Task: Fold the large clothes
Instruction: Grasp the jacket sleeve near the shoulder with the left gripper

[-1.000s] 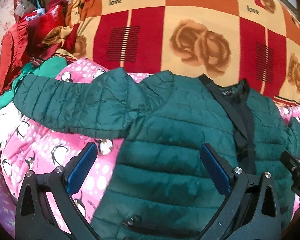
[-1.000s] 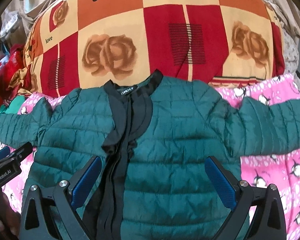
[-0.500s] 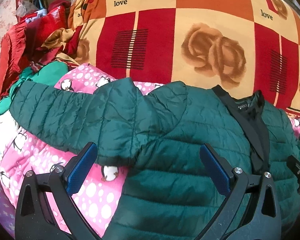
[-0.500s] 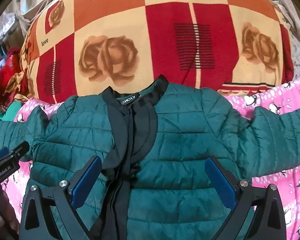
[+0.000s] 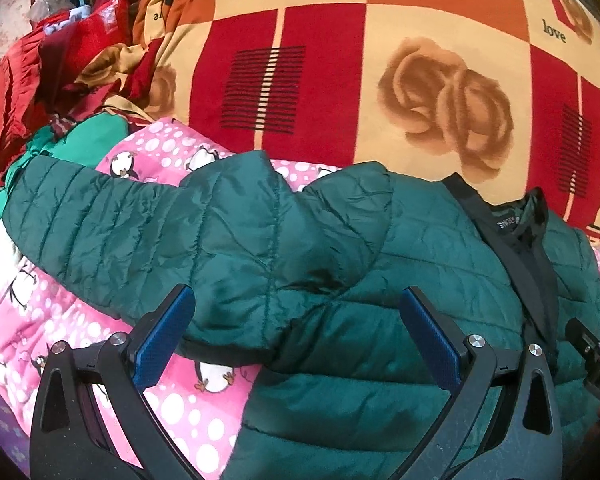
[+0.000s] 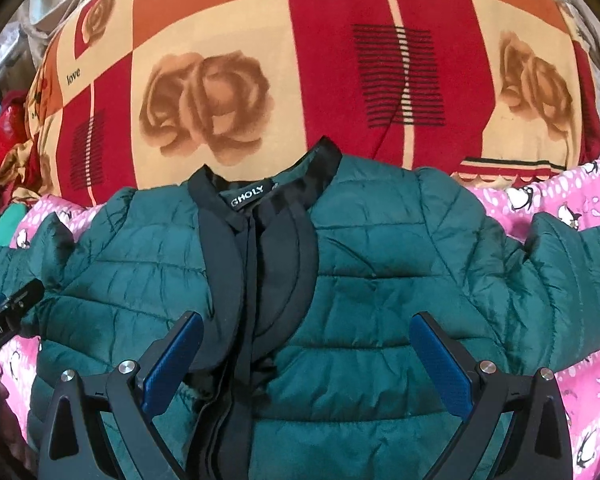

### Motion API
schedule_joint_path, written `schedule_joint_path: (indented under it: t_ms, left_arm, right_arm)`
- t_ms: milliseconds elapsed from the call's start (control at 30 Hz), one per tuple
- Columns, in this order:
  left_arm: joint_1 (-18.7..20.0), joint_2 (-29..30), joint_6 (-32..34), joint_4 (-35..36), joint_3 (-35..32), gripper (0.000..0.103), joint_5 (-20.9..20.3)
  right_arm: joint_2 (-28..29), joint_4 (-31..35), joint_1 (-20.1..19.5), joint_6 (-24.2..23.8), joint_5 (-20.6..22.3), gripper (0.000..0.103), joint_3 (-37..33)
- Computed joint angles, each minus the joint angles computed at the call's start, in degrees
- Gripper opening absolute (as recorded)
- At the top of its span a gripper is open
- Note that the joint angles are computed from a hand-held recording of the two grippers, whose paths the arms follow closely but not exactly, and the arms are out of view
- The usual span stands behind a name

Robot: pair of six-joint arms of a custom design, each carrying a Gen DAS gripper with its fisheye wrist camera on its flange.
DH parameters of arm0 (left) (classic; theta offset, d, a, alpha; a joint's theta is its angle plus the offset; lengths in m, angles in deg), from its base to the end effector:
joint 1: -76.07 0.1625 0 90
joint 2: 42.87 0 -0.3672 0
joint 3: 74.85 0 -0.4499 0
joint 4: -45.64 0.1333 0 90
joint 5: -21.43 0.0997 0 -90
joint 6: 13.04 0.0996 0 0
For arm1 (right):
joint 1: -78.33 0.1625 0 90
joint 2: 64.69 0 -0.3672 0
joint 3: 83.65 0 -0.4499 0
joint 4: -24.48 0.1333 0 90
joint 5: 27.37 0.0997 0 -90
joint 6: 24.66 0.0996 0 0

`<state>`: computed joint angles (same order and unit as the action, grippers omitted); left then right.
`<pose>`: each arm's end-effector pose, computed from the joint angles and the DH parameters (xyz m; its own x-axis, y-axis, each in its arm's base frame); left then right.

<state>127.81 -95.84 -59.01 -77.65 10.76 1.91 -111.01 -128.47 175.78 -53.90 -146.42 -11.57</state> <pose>-0.2551 -0.6904 0.1808 -0.6321 -0.4265 -0.6469 0.2370 0.6884 -0.6855 0.1868 -0.7732 0.2234 -0.7391 -0.2308 0.6328 -0.5321 0.7761 -0.3385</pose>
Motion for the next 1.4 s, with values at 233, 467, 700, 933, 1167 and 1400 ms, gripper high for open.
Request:
schedule_joint_path:
  t_ms: [233, 467, 700, 933, 1167, 1400]
  left_arm:
    - [0.62, -0.46, -3.35, 4.21, -0.15, 0.102, 2.76]
    - [1.30, -2.00, -7.42, 9.14, 0.37, 0.102, 4.04]
    - [1.67, -4.99, -13.05, 14.83, 1.77, 0.102, 5.38]
    - [3.07, -10.28, -27.41, 28.59, 3.10, 0.102, 6.19]
    - [5.63, -14.06, -49.15, 51.94, 0.22, 0.102, 7.67]
    - [8.21, -15.96, -65.14, 68.72, -3.42, 0.102, 7.38]
  right_arm:
    - [2.14, -1.43, 0.46, -2.58, -0.84, 0.102, -0.99]
    - [2.49, -1.83, 0.44, -2.70, 0.67, 0.102, -0.70]
    - [1.97, -0.92, 0.38, -1.76, 1.74, 0.102, 0.14]
    - [1.57, 1.09, 0.63, -1.75, 1.48, 0.102, 0.73]
    - [1.50, 2.05, 1.01, -1.59, 1.36, 0.102, 1.05]
    - [1.32, 2.95, 1.05, -1.68, 1.00, 0.102, 1.68]
